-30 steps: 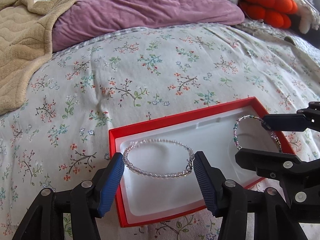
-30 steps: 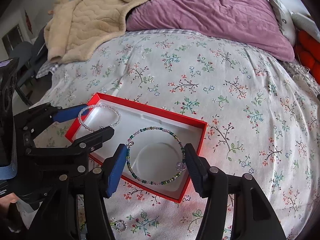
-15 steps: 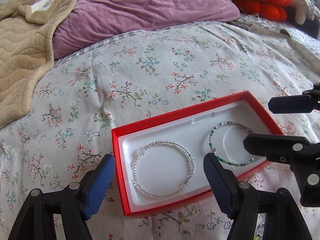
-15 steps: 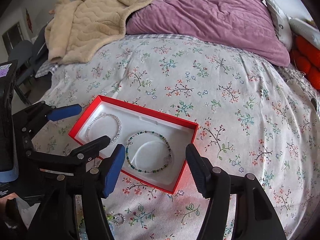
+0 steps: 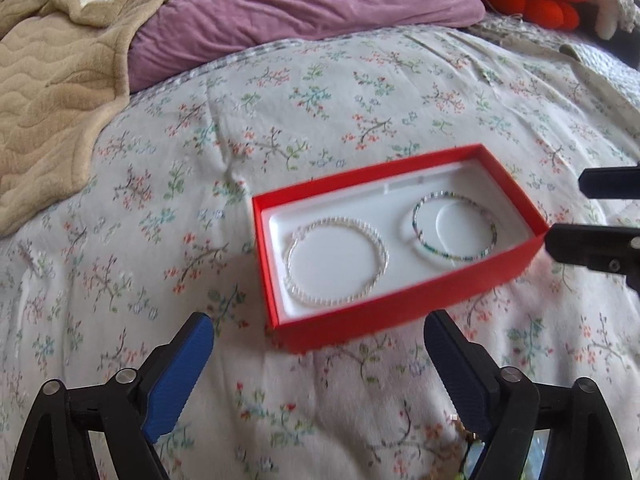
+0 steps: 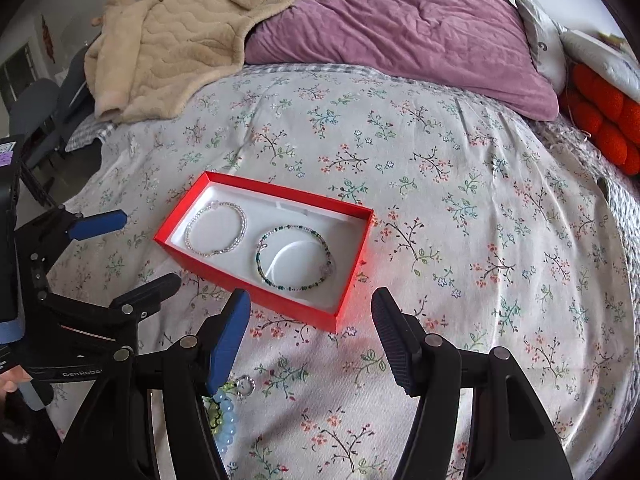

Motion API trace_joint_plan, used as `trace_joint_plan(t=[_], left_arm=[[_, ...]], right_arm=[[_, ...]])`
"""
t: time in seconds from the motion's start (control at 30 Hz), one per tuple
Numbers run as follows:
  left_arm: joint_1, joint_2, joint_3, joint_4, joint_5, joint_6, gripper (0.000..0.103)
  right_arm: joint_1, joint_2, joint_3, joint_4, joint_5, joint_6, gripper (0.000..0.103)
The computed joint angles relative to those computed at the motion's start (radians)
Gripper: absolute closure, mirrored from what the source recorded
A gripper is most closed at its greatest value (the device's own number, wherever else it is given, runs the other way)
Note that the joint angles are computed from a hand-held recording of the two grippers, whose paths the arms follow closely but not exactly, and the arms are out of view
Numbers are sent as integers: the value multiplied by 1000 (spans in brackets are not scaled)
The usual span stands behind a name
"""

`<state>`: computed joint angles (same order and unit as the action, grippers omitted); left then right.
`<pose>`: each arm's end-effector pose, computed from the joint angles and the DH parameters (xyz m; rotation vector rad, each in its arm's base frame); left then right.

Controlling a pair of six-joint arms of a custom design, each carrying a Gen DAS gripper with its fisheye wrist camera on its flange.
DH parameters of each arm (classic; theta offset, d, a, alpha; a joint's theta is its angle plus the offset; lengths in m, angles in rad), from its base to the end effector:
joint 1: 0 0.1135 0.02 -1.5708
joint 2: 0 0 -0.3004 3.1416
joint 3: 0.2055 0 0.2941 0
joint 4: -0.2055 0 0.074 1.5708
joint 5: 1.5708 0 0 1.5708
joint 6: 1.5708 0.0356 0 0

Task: Organize jewelry
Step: 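Withdraw both tools from the box back toward the remaining jewelry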

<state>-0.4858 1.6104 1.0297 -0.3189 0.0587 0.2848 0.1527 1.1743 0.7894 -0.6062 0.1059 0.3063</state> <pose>0.3295 -0.1763 0.2201 0.9536 2.2839 -0.1589 0.2509 0.0348 0.2466 0.2362 2.5430 0.0415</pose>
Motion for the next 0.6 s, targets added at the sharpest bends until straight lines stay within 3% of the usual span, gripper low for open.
trace_joint_plan(t=[0.37, 0.5, 0.6], left_arm=[[73, -84, -69, -154, 35, 5, 4], [116, -101, -95, -188, 65, 8, 4], [152, -117, -118, -202, 82, 24, 4]], right_arm=[[77, -69, -47, -177, 21, 78, 34], [117, -95, -64, -214, 33, 108, 23], [169, -101, -73, -233, 64, 123, 22]])
